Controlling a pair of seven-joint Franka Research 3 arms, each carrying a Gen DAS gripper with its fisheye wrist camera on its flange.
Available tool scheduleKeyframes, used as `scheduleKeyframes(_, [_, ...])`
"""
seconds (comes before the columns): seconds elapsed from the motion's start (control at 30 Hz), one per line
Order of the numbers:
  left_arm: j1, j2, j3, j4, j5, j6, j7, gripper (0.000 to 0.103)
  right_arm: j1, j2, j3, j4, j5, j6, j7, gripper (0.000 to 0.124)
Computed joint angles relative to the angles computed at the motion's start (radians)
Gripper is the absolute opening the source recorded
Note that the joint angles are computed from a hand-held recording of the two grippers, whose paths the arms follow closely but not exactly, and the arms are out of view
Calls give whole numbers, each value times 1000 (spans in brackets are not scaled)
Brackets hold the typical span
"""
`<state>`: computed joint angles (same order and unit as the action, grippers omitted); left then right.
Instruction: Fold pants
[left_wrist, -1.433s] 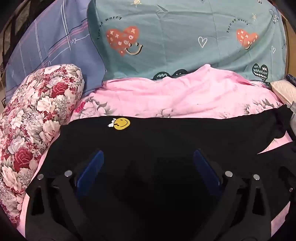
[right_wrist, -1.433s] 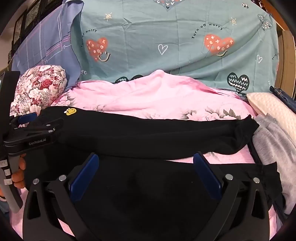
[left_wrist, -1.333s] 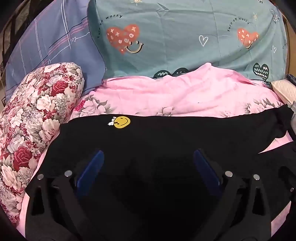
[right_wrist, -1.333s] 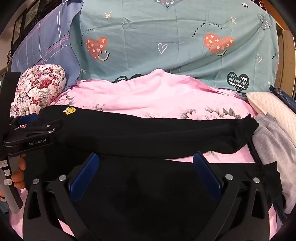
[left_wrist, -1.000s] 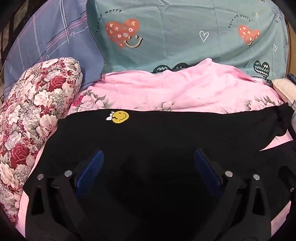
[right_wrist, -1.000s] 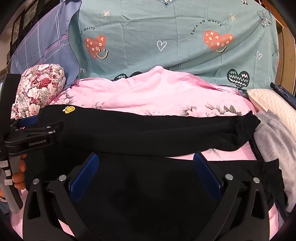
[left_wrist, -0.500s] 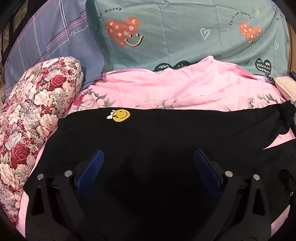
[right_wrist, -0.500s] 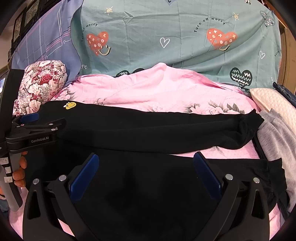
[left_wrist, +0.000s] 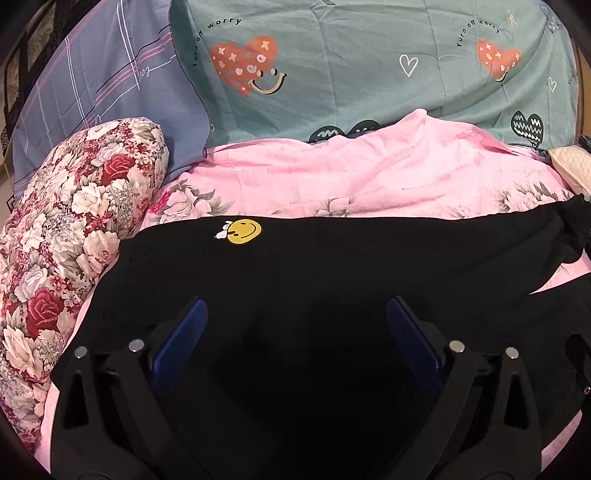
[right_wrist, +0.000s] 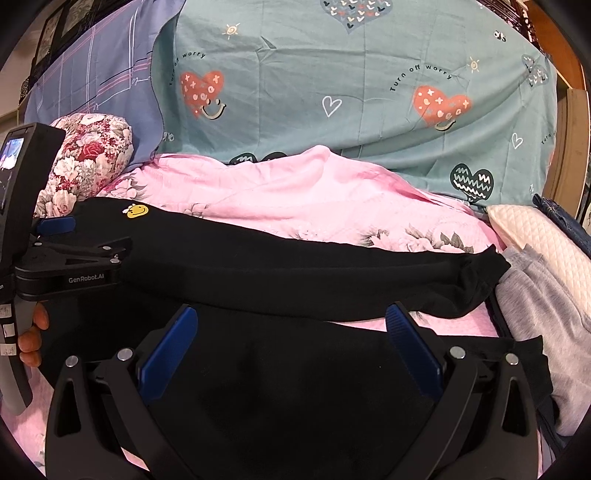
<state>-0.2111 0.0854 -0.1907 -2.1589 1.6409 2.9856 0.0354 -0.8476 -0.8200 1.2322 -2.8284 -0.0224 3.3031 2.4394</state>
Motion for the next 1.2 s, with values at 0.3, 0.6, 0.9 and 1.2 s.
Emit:
scheduleKeyframes(0.3, [-3, 2, 0, 0, -8, -10, 4, 99, 2, 13, 0, -3, -2, 7, -2, 102])
scheduleKeyframes(0.6, [-3, 10, 7, -3, -73, 5, 66, 99, -5, 39, 6, 6, -3, 6, -21, 102])
scheduleKeyframes(0.9, [-1, 9, 8, -5, -87, 11, 71, 99, -9, 37, 15, 8, 1, 9, -20, 102])
scheduleKeyframes(1.2, [-8, 13, 12, -5, -105, 7, 95, 99, -14, 47, 18, 10, -2, 8, -28, 102])
